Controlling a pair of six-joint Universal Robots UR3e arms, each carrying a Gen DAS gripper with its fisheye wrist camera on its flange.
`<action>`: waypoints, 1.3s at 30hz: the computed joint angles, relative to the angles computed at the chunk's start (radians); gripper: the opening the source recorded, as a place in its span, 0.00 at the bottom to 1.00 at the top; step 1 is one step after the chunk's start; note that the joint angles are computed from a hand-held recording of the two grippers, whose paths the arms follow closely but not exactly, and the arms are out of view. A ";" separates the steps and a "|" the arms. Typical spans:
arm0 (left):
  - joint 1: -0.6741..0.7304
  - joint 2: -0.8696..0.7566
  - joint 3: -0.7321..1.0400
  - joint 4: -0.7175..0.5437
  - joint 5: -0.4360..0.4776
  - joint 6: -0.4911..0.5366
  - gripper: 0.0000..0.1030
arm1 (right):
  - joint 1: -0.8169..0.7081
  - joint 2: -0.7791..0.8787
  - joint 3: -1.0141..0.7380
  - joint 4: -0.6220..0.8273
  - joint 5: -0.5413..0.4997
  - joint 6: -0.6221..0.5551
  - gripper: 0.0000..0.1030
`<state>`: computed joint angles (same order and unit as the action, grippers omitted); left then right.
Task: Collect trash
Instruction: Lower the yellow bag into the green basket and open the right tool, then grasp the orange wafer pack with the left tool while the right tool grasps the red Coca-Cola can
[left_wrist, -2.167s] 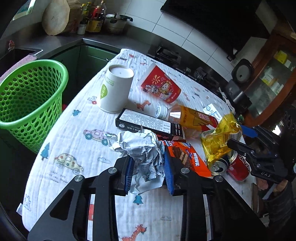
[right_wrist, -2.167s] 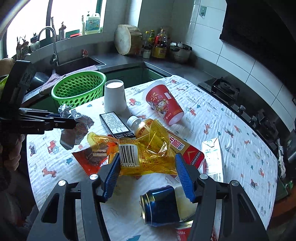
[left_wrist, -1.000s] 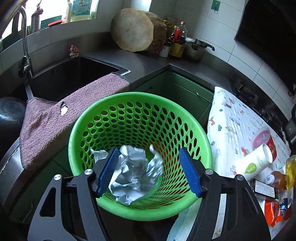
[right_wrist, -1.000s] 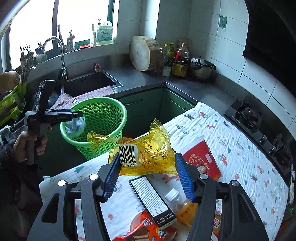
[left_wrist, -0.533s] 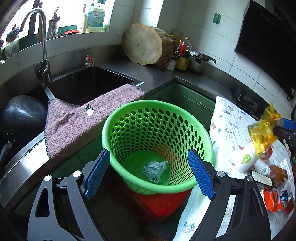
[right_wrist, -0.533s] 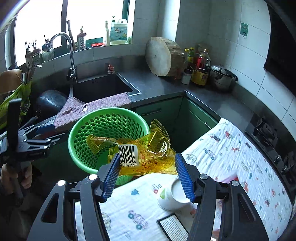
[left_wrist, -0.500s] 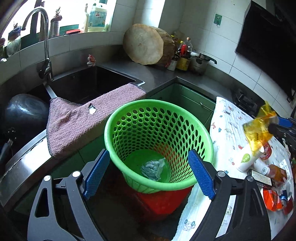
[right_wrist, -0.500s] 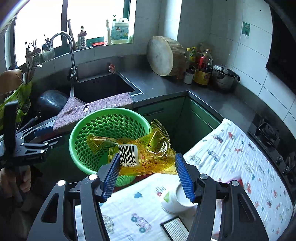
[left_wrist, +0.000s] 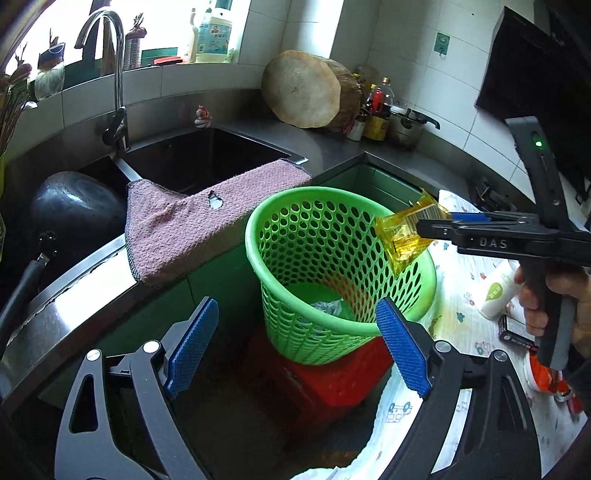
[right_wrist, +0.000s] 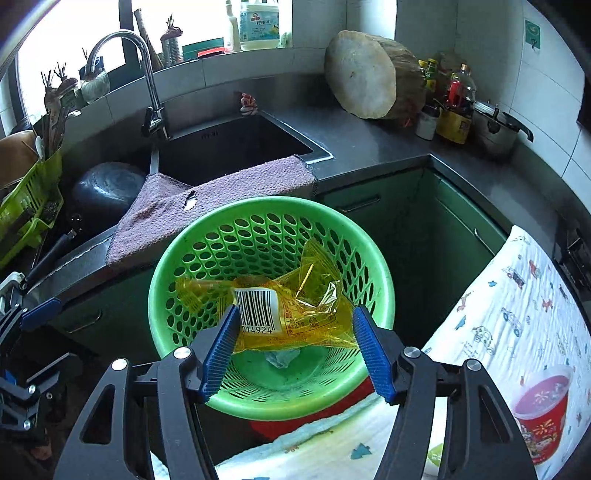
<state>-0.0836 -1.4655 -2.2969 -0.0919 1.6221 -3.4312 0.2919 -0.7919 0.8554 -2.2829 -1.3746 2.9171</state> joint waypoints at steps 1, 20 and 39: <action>0.001 0.003 -0.004 -0.002 0.003 0.001 0.84 | 0.002 0.009 -0.008 0.000 0.003 0.005 0.67; -0.155 0.024 0.027 -0.018 0.058 -0.065 0.84 | -0.154 -0.530 0.666 -0.208 0.059 -0.080 0.78; -0.575 -0.310 0.410 -0.080 0.141 -0.195 0.86 | -1.321 -1.562 1.304 0.629 0.512 -0.965 0.79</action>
<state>-0.6588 -1.7758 -1.8870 -0.1718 1.7630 -3.6261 -1.0291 -2.3535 2.1592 -1.6538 -0.8625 1.9518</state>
